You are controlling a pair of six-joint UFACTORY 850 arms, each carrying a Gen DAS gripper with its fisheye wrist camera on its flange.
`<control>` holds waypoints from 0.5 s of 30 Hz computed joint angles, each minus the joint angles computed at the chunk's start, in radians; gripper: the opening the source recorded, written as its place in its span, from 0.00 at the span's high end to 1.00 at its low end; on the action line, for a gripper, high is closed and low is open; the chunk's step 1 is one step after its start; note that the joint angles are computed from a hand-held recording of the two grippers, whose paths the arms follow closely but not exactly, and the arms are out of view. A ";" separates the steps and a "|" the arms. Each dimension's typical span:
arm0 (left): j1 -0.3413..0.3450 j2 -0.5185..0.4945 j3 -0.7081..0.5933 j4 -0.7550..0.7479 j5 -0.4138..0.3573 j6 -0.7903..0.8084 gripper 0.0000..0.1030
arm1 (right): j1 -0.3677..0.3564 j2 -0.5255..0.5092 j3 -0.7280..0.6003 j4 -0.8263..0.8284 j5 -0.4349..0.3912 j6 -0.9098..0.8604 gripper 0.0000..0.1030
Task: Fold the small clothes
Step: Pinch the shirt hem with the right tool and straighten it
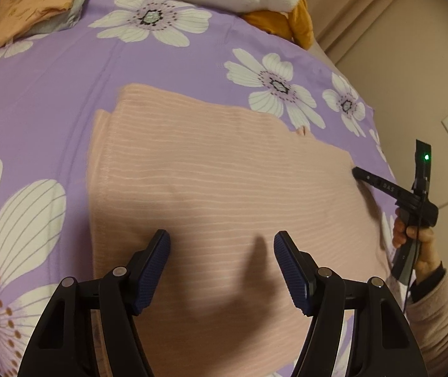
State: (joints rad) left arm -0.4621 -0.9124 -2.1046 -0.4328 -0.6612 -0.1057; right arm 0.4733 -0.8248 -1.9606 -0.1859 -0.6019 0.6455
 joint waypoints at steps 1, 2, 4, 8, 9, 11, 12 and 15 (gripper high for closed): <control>0.001 -0.002 -0.001 -0.002 -0.001 0.000 0.33 | -0.006 0.003 0.007 -0.004 0.003 0.015 1.00; 0.001 0.000 0.001 -0.001 -0.002 0.000 0.33 | -0.013 0.007 0.016 0.020 0.013 0.005 1.00; 0.000 0.001 0.002 0.007 -0.003 -0.005 0.33 | -0.015 0.011 0.024 0.011 0.012 0.019 1.00; -0.007 0.014 0.016 0.042 0.004 -0.035 0.33 | -0.008 0.063 0.080 0.041 0.060 0.036 0.94; -0.008 0.018 0.022 0.046 0.004 -0.034 0.33 | -0.007 0.078 0.096 0.046 0.073 0.038 0.94; -0.011 0.033 0.046 0.055 0.009 -0.029 0.33 | -0.002 0.108 0.131 0.083 0.099 0.009 0.93; -0.012 0.039 0.059 0.055 0.013 -0.026 0.33 | 0.006 0.115 0.134 0.089 0.095 0.000 0.93; -0.012 0.063 0.101 0.045 0.028 -0.021 0.33 | 0.027 0.123 0.134 0.126 0.076 -0.025 0.92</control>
